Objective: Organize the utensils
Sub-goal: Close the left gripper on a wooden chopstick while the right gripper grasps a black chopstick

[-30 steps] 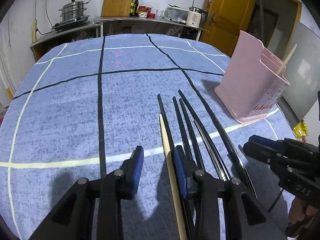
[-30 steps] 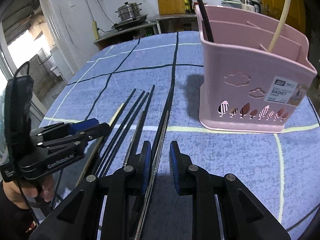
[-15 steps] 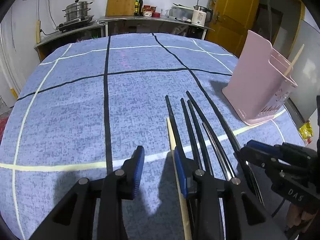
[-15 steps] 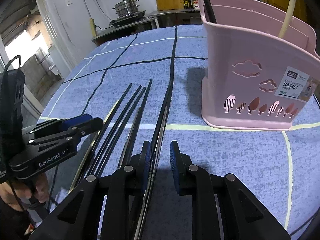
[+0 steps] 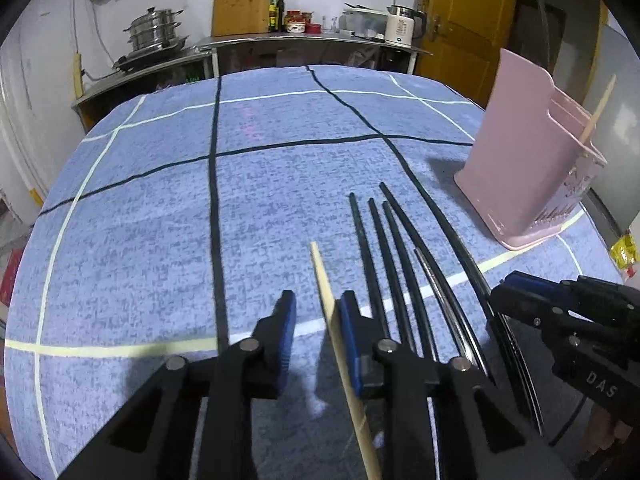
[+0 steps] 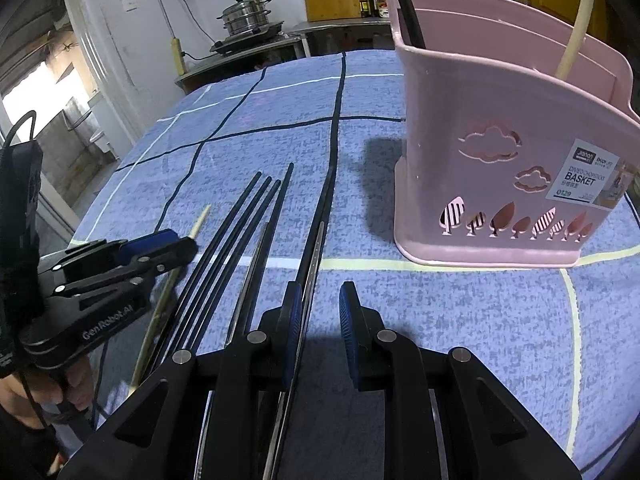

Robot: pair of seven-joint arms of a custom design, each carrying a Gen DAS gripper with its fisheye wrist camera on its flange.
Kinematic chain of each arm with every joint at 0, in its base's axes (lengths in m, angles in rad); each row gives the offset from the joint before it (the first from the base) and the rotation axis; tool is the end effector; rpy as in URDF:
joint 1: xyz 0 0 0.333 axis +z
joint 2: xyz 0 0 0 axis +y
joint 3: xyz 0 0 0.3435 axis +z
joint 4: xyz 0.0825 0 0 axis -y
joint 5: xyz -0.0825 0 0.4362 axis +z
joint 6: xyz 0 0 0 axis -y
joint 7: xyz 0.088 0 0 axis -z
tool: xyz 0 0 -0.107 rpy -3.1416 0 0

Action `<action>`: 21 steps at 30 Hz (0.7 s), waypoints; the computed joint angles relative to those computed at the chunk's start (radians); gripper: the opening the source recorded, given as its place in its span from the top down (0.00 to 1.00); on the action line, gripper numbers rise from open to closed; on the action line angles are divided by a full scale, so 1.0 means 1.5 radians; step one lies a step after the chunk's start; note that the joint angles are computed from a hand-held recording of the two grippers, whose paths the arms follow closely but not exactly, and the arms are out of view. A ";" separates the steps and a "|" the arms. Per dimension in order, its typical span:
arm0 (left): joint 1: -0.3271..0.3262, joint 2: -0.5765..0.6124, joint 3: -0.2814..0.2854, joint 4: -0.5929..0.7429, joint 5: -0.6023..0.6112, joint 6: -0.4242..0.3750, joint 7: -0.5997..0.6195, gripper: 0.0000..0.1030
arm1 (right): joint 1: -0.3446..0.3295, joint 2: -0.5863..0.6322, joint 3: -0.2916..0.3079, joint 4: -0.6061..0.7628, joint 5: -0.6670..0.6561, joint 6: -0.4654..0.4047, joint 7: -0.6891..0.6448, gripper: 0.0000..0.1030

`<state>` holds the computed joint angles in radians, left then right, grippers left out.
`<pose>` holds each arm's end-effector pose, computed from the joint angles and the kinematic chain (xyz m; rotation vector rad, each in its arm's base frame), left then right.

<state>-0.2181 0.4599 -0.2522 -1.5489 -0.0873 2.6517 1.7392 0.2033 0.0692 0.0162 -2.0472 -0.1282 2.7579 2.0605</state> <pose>0.7200 -0.3238 0.4698 -1.3880 2.3735 -0.8905 0.6392 0.1479 0.4808 -1.6505 1.9532 -0.4547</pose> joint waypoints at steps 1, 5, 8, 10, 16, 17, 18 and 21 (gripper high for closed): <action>0.004 0.001 -0.003 0.001 -0.006 -0.002 0.001 0.80 | 0.000 0.002 0.000 0.003 -0.001 -0.002 0.002 0.80; 0.015 0.006 -0.010 0.010 -0.029 -0.016 0.005 0.80 | 0.001 0.015 -0.003 0.022 -0.011 -0.013 0.010 0.80; 0.020 0.015 -0.016 0.028 -0.048 -0.035 0.006 0.80 | 0.004 0.026 -0.004 0.039 -0.022 -0.023 0.012 0.80; 0.023 0.024 -0.019 0.043 -0.061 -0.051 0.006 0.80 | 0.005 0.033 -0.003 0.050 -0.019 -0.030 0.005 0.82; 0.017 0.051 -0.015 0.094 -0.064 -0.094 0.008 0.80 | 0.017 0.055 -0.007 0.080 -0.043 -0.059 0.018 0.87; 0.017 0.055 -0.015 0.102 -0.066 -0.101 0.007 0.80 | 0.016 0.056 -0.007 0.082 -0.039 -0.059 0.016 0.87; 0.015 0.057 -0.014 0.107 -0.065 -0.105 0.005 0.80 | 0.015 0.057 -0.006 0.083 -0.033 -0.060 0.012 0.87; 0.012 0.058 -0.011 0.108 -0.062 -0.105 0.002 0.80 | 0.009 0.058 -0.004 0.084 -0.005 -0.055 -0.003 0.87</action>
